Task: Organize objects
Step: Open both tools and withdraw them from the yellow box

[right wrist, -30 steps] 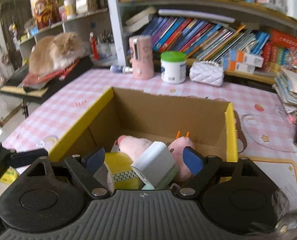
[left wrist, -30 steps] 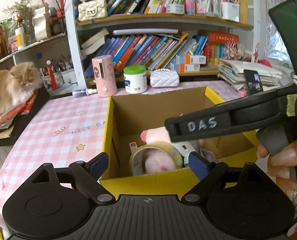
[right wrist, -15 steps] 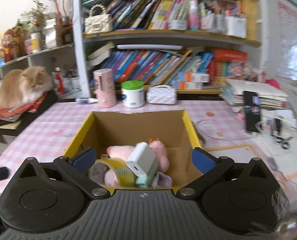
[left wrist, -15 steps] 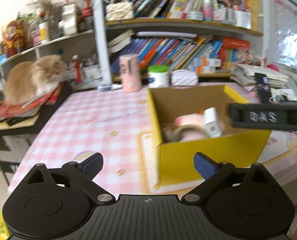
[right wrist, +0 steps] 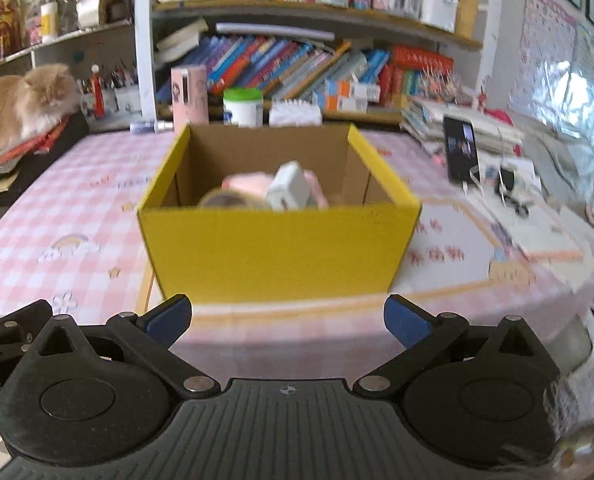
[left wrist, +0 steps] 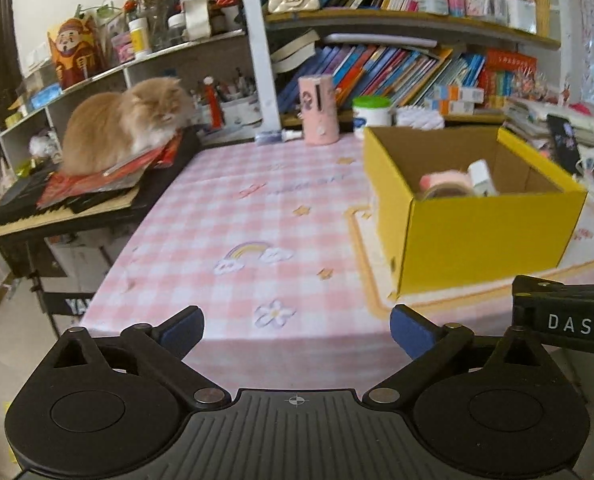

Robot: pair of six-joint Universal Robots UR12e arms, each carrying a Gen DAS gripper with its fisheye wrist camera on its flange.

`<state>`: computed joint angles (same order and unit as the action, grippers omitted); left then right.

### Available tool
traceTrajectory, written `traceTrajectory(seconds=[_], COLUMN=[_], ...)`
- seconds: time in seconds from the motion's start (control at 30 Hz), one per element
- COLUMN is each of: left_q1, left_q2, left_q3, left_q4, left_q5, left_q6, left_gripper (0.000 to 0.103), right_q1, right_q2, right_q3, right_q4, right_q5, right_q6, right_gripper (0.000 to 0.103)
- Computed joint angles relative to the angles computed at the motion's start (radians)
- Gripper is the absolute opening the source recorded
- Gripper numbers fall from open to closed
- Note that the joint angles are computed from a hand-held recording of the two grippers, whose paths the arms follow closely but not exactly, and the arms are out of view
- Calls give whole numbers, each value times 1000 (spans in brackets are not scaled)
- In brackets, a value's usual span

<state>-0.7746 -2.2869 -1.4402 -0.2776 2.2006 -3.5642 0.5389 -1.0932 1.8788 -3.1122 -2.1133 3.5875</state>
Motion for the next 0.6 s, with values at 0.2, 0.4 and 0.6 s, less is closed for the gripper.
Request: traceTrajectory(seconds=[0.2, 0.4, 0.6], left_q1=[-1, 5, 8], left_q2=[18, 35, 39], left_q3=[-33, -59, -64], left_q4=[2, -2, -44], left_q5=[5, -5, -5], left_q6=[24, -23, -67], left_gripper=[102, 102, 102], right_q1=[28, 43, 52], right_q2=[-3, -4, -10], right_q3=[0, -5, 1], right_q4=[74, 121, 127], right_q5=[7, 7, -5], right_q6=[58, 82, 92], right_gripper=[103, 103, 103])
